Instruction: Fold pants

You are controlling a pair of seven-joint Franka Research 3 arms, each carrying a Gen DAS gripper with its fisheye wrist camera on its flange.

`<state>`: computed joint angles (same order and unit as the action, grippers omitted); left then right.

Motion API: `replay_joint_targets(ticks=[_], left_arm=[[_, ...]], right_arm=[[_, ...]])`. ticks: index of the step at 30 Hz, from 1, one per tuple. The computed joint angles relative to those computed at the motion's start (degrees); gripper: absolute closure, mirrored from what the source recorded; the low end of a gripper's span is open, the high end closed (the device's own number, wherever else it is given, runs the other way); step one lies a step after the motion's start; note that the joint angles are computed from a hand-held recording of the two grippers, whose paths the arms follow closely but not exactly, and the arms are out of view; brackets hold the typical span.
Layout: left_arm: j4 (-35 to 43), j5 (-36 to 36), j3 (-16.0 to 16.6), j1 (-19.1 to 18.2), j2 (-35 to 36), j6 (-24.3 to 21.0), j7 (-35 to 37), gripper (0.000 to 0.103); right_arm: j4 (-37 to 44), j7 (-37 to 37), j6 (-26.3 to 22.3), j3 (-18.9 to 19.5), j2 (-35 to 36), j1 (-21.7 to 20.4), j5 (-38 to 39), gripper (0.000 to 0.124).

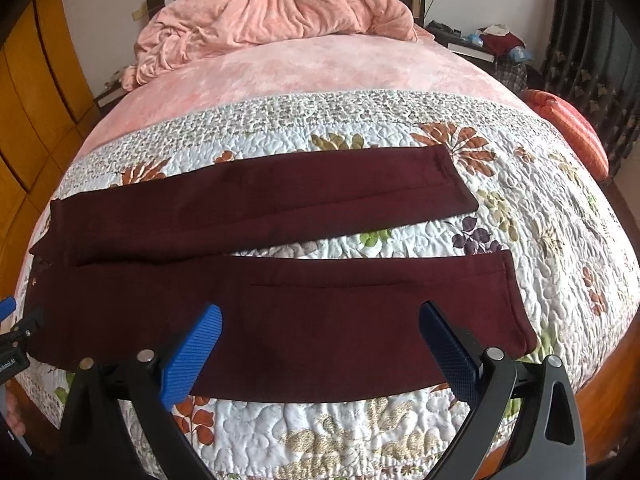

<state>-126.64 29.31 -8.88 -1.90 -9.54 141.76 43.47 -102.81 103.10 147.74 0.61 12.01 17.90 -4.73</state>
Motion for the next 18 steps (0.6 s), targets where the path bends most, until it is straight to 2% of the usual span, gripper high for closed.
replay_joint_targets(ticks=[10, 13, 18], left_arm=[[0.6, 2.6, -0.5, -0.1, -0.1, -0.3, -1.7, 0.003], [1.4, 3.7, -0.8, -0.3, 0.3, -0.5, -2.0, 0.003], [4.7, 6.9, -1.0, -0.5, 2.3, -0.5, -1.2, 0.003]], right_arm=[[1.6, -3.9, -0.2, 0.2, -0.1, -0.9, 1.9, 0.025], [3.6, -5.7, -0.9, 0.2, 0.9, -1.3, 2.4, 0.025], [11.4, -11.1, -5.2, 0.8, 5.7, -3.4, 8.8, 0.025]])
